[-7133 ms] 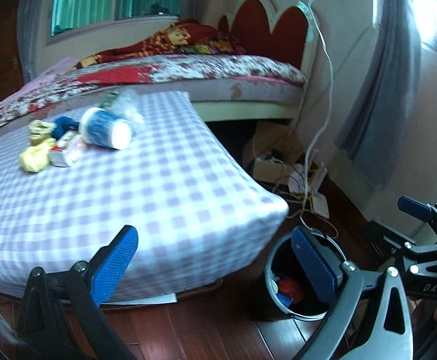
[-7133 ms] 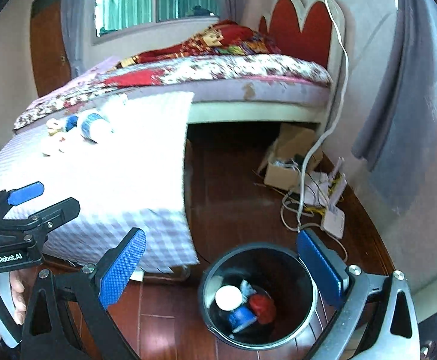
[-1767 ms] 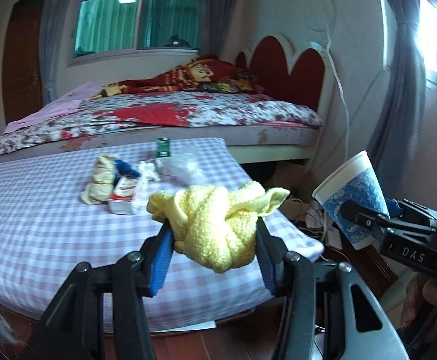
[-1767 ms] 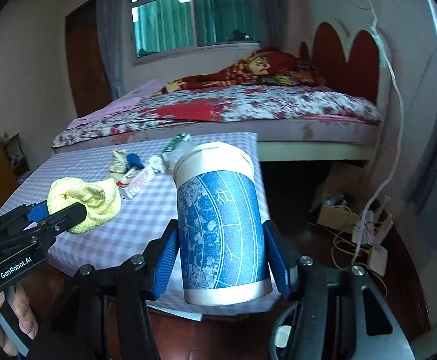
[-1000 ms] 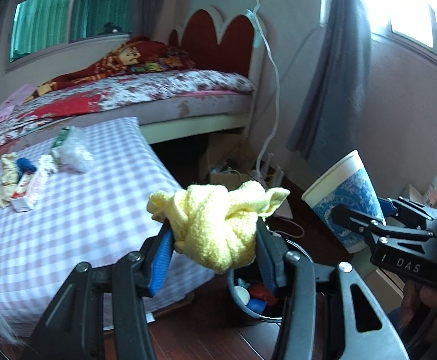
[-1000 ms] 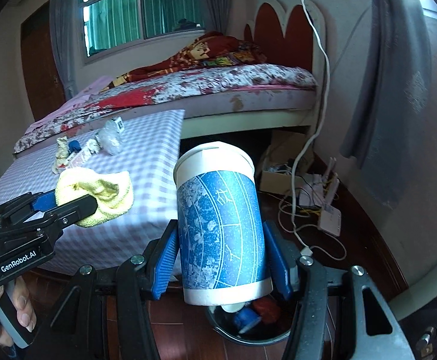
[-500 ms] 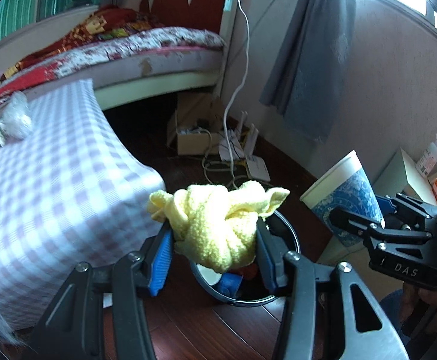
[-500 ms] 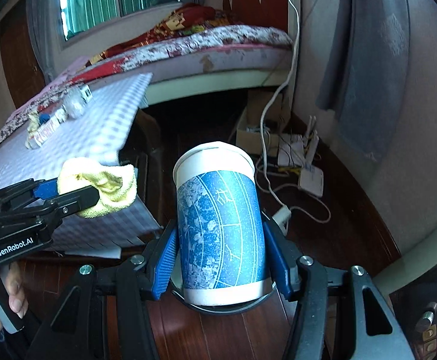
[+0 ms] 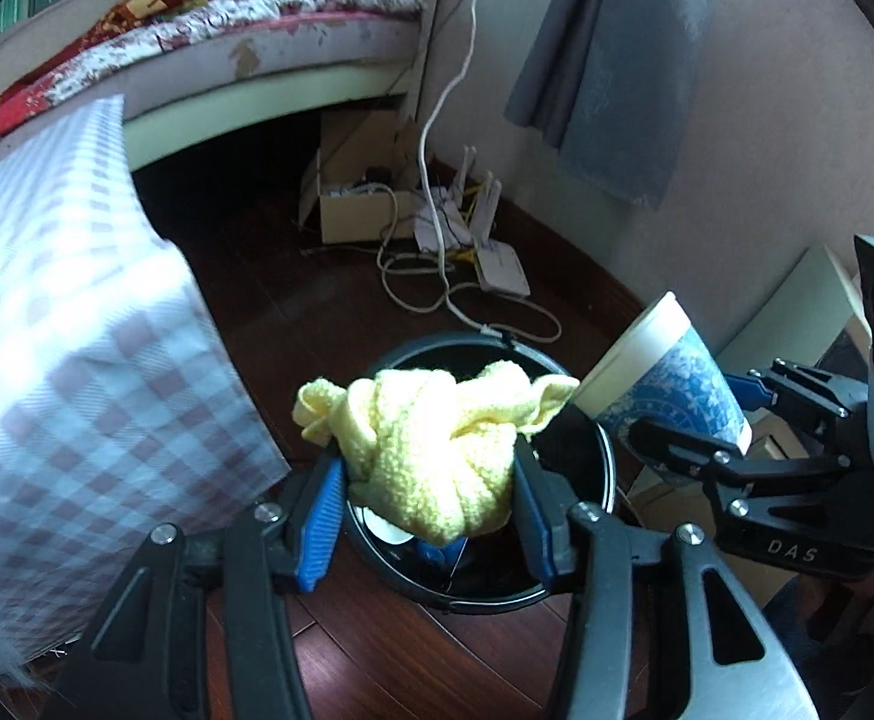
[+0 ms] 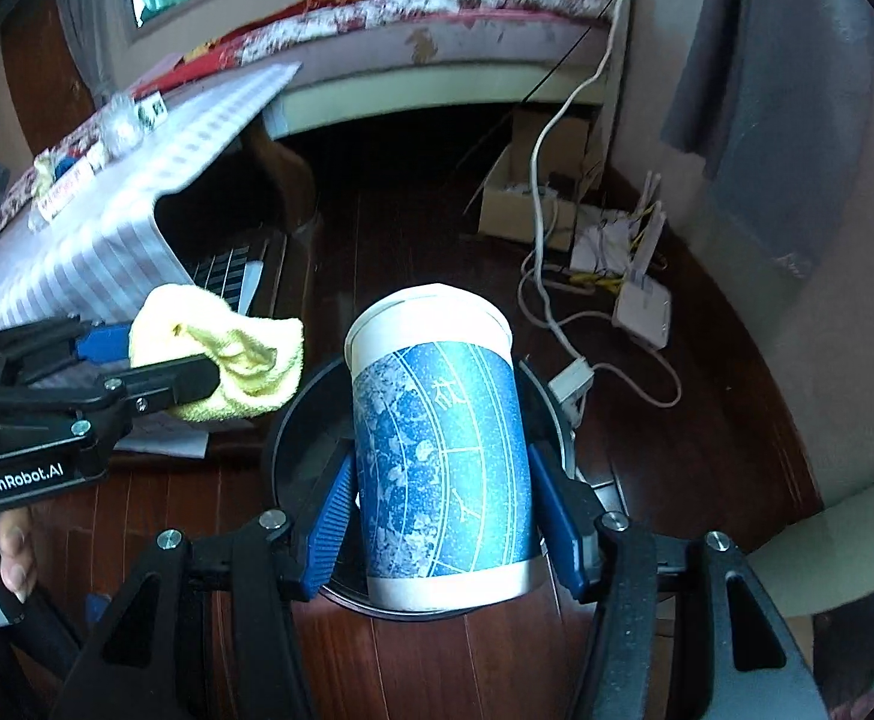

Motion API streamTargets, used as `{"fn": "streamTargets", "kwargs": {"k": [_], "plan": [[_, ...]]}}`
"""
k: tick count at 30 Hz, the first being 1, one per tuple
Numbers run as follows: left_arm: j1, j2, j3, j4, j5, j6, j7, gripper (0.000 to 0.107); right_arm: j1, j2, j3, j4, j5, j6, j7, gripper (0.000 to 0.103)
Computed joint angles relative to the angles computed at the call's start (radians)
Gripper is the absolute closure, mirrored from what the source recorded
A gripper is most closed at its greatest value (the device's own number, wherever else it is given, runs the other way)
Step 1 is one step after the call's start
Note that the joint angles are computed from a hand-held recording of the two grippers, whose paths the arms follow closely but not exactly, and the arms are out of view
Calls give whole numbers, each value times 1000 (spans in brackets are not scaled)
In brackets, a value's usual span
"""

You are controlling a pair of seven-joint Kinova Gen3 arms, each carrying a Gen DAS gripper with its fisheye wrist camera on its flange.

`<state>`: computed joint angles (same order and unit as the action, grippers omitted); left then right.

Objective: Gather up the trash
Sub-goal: 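Carry the cloth and cup over the black bin and open both grippers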

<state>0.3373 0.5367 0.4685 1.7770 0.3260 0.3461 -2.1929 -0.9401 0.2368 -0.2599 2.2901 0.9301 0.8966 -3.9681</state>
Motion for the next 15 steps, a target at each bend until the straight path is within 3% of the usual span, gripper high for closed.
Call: {"fn": "streamTargets", "kwargs": {"k": [7,8,9,10,15], "plan": [[44,83,-41,-87,-21,92,9,48,58,52,41,62,131,-156,-35,40],[41,94,-38,-92,-16,95,7,37,61,63,50,64,143,-169,-29,38],[46,98,-49,-92,-8,91,21,20,80,81,58,65,145,-198,-7,23],[39,101,-46,-87,3,79,26,15,94,100,60,60,131,-211,8,7],[67,80,-94,-45,-24,21,72,7,77,119,108,80,64,-255,-1,3]]}}
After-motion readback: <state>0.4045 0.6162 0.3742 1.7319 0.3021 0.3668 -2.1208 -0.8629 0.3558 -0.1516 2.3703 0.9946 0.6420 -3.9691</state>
